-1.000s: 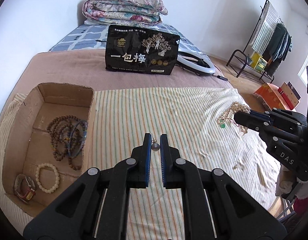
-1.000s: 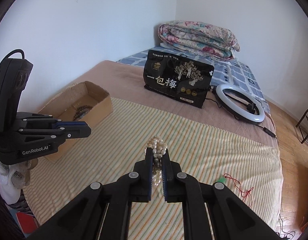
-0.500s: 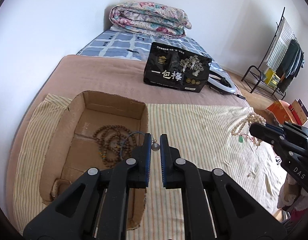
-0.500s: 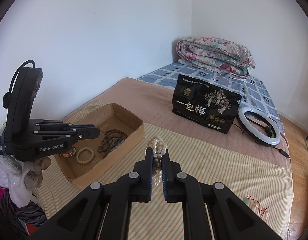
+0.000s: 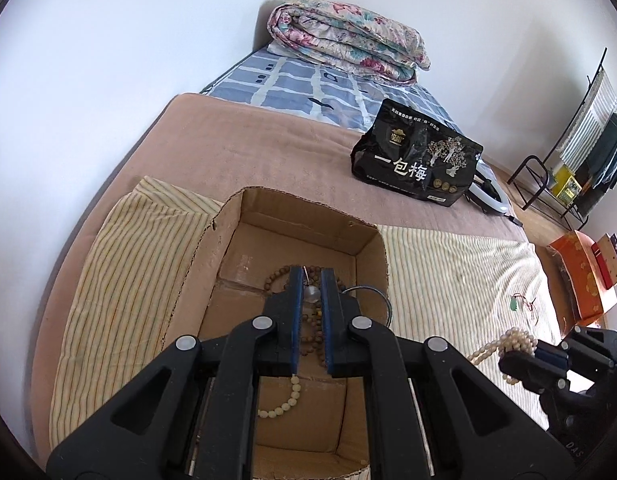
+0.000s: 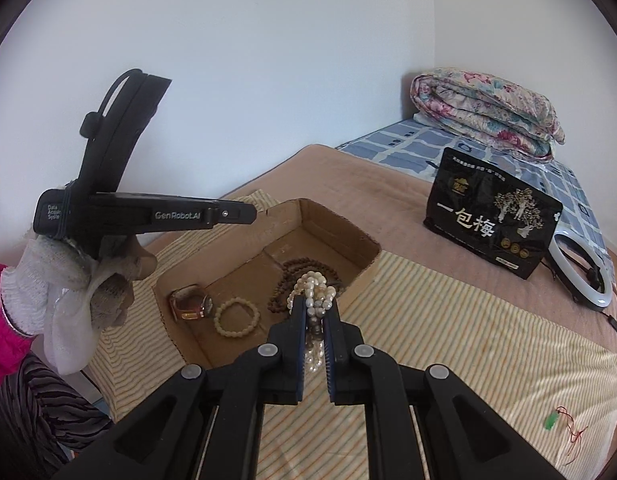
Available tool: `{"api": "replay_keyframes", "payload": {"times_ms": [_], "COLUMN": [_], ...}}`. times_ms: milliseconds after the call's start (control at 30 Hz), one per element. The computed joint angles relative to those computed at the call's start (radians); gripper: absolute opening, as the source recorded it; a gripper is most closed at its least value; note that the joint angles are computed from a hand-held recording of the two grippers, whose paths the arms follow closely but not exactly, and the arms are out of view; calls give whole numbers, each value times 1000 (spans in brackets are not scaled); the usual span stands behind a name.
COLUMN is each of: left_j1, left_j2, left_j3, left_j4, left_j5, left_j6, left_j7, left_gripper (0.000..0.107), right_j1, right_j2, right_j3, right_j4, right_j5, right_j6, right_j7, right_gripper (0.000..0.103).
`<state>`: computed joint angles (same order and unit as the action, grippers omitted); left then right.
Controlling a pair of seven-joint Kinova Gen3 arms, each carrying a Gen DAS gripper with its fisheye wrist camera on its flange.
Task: Organize jewelry
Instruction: 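Lower the pearl and strand into the box and open both grippers, then withdraw both grippers from the box and move the left toward the green pendant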
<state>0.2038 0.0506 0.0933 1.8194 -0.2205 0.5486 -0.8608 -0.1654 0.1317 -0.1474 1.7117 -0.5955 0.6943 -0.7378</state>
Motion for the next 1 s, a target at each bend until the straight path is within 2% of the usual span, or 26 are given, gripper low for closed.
{"api": "replay_keyframes", "payload": {"times_ms": [200, 400, 433, 467, 500, 600, 633, 667, 700, 733, 1000], "left_j1": [-16, -9, -11, -12, -15, -30, -28, -23, -22, -4, 3], "left_j2": [10, 15, 16, 17, 18, 28, 31, 33, 32, 25, 14], "left_j3": [-4, -8, -8, -9, -10, -12, -14, -16, -12, -27, -11], "left_j4": [3, -1, -3, -3, -3, -14, -16, -17, -15, -4, -9], "left_j5": [41, 29, 36, 41, 48, 92, 86, 75, 54, 31, -15], "left_j6": [0, 6, 8, 10, 9, 29, 35, 39, 39, 25, 27], "left_j7": [-55, -40, -47, -48, -51, -88, -81, -66, -38, -7, 44], "left_gripper": [7, 7, 7, 7, 7, 9, 25, 37, 57, 62, 62], "right_j1": [-35, -61, -71, -84, -79, -71, -71, -71, -68, -65, -62], "right_j2": [33, 69, 72, 70, 69, 64, 57, 50, 47, 44, 27], "right_j3": [-25, -48, -49, -45, -55, -67, -69, -70, -72, -72, -52], "right_j4": [-2, -16, -17, -12, -6, 8, 18, 28, 35, 40, 52], "right_j5": [20, 46, 61, 73, 71, 57, 54, 50, 42, 34, 47], "right_j6": [-4, 6, 0, -16, -29, -47, -62, -78, -91, -100, -118], "right_j7": [-21, -28, -39, -49, -43, -12, -6, 1, 11, 18, -18], "right_gripper": [5, 6, 8, 14, 30, 58, 68, 73, 82, 88, 98]}}
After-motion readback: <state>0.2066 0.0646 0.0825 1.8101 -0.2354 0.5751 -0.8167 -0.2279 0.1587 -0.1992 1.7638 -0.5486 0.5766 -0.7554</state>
